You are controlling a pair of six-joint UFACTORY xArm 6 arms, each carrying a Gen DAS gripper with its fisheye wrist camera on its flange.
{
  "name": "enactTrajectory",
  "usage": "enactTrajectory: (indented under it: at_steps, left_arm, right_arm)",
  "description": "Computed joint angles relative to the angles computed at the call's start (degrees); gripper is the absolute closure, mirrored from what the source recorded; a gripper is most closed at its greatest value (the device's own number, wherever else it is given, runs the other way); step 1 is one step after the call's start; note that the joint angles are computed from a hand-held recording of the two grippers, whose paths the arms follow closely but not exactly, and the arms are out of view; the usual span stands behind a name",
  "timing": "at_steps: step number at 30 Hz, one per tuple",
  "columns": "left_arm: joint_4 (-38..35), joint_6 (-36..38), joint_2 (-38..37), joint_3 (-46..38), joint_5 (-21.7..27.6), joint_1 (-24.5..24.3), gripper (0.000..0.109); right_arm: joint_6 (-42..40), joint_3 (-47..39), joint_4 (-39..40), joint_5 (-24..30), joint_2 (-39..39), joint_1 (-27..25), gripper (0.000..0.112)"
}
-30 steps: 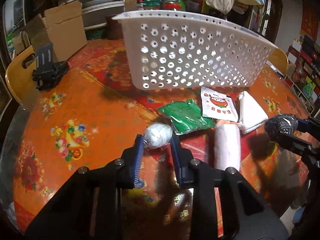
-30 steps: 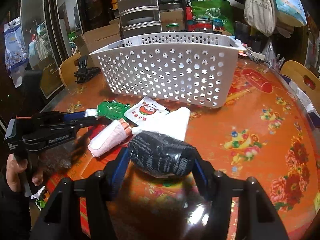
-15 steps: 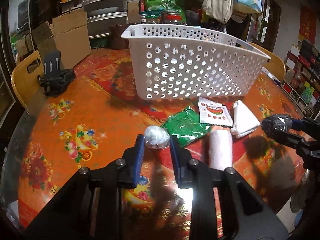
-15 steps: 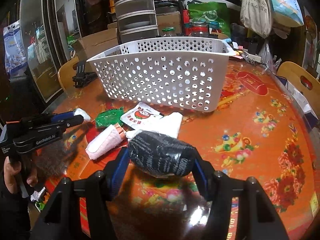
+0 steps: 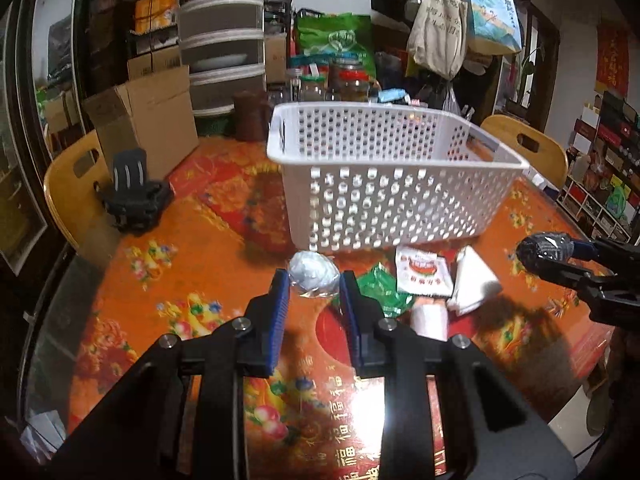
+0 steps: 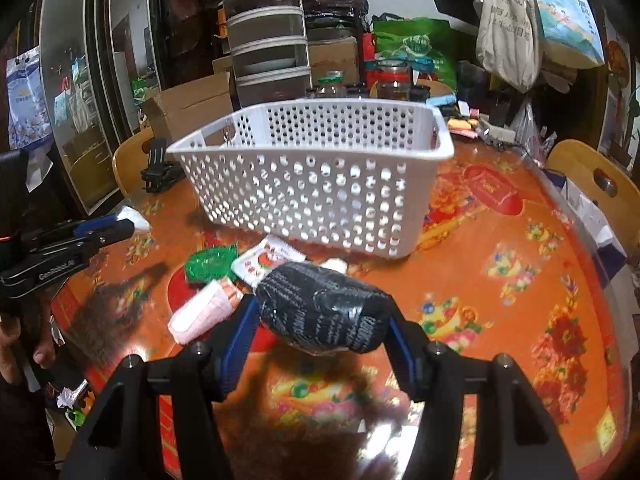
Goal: Organize soft objects
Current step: 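Lower the sock and glove into the white basket and open both grippers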
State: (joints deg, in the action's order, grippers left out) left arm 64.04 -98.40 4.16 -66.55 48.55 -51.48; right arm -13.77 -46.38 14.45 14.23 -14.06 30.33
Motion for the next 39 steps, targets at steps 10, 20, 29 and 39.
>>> enactTrajectory:
  at_steps: [10,20,29,39]
  left_arm:
    - [0.6,4.6,-1.9,-4.9,3.2,0.6,0.085]
    - [-6.2,16.9,4.0,-16.8,0.2,6.5,0.085]
    - [-17.9,31.8,18.9,-36.9,2.0,11.7,0.085]
    - [-30.1,42.2,35.8,-57.9,9.0,15.6,0.085]
  right_arm:
    - [1.2,-10.1,-4.2,3.4,3.5,-2.1,0.052]
    - [2.9,-25.0,-7.4,8.2,13.4,-4.0,0.052]
    - [6.6,-39.7,-10.8,14.4,25.2,-4.4,0.052]
    - [9.5,-47.9,-13.2,17.5,33.5,-4.3,0.052]
